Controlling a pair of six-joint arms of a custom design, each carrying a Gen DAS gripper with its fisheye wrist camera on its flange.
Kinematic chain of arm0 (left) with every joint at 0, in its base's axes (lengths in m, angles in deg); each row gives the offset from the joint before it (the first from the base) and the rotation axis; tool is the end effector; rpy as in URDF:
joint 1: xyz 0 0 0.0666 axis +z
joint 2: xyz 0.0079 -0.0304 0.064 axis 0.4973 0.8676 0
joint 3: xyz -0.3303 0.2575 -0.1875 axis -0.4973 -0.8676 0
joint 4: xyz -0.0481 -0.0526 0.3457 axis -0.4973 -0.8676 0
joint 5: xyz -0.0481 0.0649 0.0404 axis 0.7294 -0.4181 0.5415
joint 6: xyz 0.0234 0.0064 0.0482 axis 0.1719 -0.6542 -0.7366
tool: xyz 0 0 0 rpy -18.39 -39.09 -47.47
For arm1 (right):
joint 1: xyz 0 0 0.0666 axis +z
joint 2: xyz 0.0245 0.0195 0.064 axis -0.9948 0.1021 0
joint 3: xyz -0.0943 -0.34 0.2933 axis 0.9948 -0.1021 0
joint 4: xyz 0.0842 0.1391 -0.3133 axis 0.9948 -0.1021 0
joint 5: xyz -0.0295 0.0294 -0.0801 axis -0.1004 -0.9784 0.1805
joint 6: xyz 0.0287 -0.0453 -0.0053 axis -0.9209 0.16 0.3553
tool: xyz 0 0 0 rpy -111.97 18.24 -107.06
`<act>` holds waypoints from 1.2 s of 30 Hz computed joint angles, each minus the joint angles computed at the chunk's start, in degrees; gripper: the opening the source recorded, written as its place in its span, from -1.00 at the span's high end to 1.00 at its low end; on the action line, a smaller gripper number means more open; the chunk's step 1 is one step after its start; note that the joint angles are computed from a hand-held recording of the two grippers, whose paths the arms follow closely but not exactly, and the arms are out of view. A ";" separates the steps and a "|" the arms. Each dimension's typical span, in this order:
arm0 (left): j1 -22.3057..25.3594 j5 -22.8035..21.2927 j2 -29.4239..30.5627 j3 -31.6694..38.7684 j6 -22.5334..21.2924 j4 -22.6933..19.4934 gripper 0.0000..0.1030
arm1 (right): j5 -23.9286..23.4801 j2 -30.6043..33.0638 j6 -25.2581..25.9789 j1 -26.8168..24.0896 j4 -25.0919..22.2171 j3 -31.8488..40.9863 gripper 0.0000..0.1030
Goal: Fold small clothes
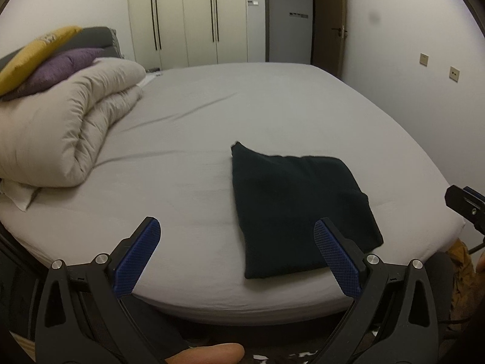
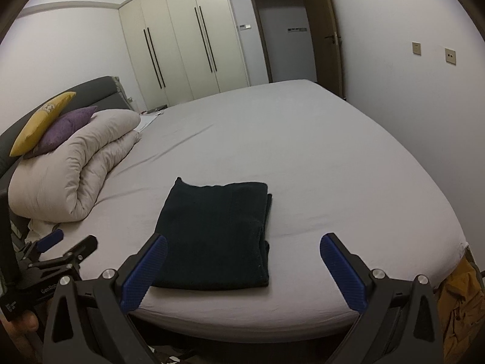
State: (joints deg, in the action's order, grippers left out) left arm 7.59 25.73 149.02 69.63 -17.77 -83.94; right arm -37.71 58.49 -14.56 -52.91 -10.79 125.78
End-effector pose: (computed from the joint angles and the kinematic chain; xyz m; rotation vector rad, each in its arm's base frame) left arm 0.6495 -0.2639 0.5123 0.4545 2.2343 -0.1223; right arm 0.4468 0.2488 0.5225 0.5256 2.1447 0.0982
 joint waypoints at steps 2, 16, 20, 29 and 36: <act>-0.04 0.60 0.40 0.30 0.52 -0.92 -1.00 | -0.39 0.34 0.22 0.08 -0.37 0.34 -1.00; 0.03 1.02 1.77 0.45 2.31 -1.52 -1.00 | -0.79 1.61 0.98 0.32 -3.07 1.74 -1.00; 0.22 0.97 2.09 0.69 2.39 -1.66 -1.00 | -0.91 1.78 0.79 0.32 -3.42 1.77 -1.00; 0.93 1.35 3.35 2.49 3.32 -3.02 -1.00 | -1.44 2.41 0.77 0.19 -4.29 2.28 -1.00; 1.08 1.47 3.60 2.84 3.37 -3.06 -1.00 | -1.68 2.70 0.93 0.33 -4.57 2.43 -1.00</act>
